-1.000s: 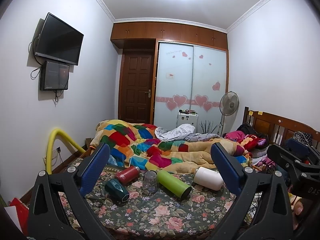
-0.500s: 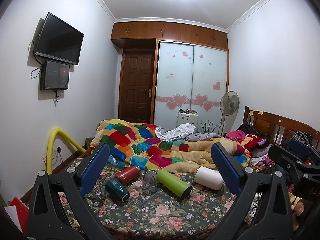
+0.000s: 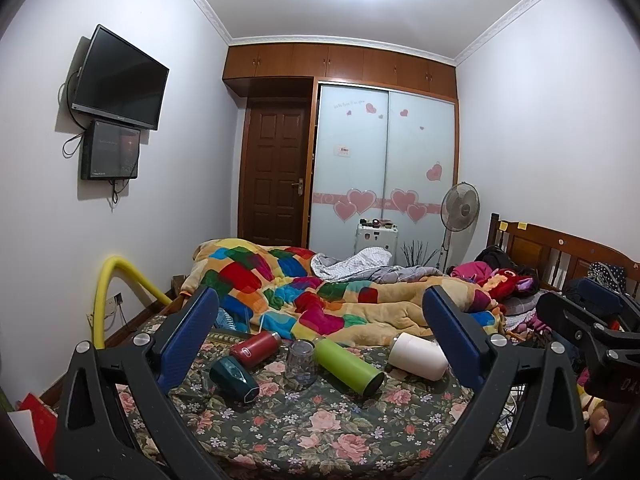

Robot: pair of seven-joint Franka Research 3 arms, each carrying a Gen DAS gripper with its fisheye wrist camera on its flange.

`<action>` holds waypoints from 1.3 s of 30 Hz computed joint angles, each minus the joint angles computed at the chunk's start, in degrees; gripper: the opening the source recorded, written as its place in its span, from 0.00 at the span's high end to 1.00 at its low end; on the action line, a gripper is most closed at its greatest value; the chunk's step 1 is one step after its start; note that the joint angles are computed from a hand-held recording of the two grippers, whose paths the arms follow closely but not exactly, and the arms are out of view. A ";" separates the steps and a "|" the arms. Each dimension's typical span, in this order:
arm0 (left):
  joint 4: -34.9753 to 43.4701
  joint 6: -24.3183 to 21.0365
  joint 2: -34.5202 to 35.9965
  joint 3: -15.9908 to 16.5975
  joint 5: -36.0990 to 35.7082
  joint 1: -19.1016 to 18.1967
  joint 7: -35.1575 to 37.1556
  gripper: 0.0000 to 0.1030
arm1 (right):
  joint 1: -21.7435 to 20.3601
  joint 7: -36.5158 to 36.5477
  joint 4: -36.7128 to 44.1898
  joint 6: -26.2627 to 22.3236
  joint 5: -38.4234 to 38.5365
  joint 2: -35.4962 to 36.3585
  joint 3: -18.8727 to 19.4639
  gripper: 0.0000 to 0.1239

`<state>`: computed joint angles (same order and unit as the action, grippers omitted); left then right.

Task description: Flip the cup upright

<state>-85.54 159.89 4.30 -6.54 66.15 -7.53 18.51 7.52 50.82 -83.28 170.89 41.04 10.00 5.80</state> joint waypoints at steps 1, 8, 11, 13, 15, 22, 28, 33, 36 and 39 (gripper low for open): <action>-0.12 0.05 -0.03 0.01 0.13 -0.01 -0.11 0.00 | 0.06 0.29 0.23 -0.14 -0.27 0.12 -0.11 0.17; 0.39 0.01 0.07 -0.07 -0.76 -0.12 1.01 0.00 | -0.06 0.36 0.12 -0.17 -0.30 0.06 0.03 0.17; 0.68 -0.07 0.15 -0.10 -1.32 -0.18 1.56 0.00 | 0.13 0.98 0.46 -0.33 -0.97 0.25 -0.24 0.17; 0.72 -0.10 0.17 -0.07 -1.41 -0.21 1.64 0.00 | 0.02 0.69 0.21 -0.17 -0.74 0.15 -0.05 0.17; 0.73 -0.05 0.19 -0.06 -1.52 -0.23 1.71 0.00 | 0.11 1.29 0.52 -0.43 -1.31 0.28 -0.26 0.17; 0.70 -0.08 0.16 0.03 -1.81 -0.31 2.04 0.00 | 0.03 1.10 0.51 -0.35 -1.16 0.34 -0.11 0.17; 1.26 -0.43 0.59 0.11 -2.61 -0.18 2.65 0.00 | 0.63 1.87 -0.40 -0.29 -2.43 0.57 -0.27 0.17; 2.76 -0.80 2.50 0.55 -6.13 0.07 5.19 0.00 | 1.32 5.45 0.55 -1.53 -6.33 1.82 -1.26 0.17; 2.98 -0.12 3.73 1.04 -10.17 0.45 7.45 0.00 | 1.71 9.41 4.14 -4.40 -10.62 4.35 -2.46 0.17; 4.20 -0.77 5.92 1.49 -16.43 1.06 11.22 0.00 | 1.90 13.01 9.04 -8.19 -14.68 8.01 -3.39 0.17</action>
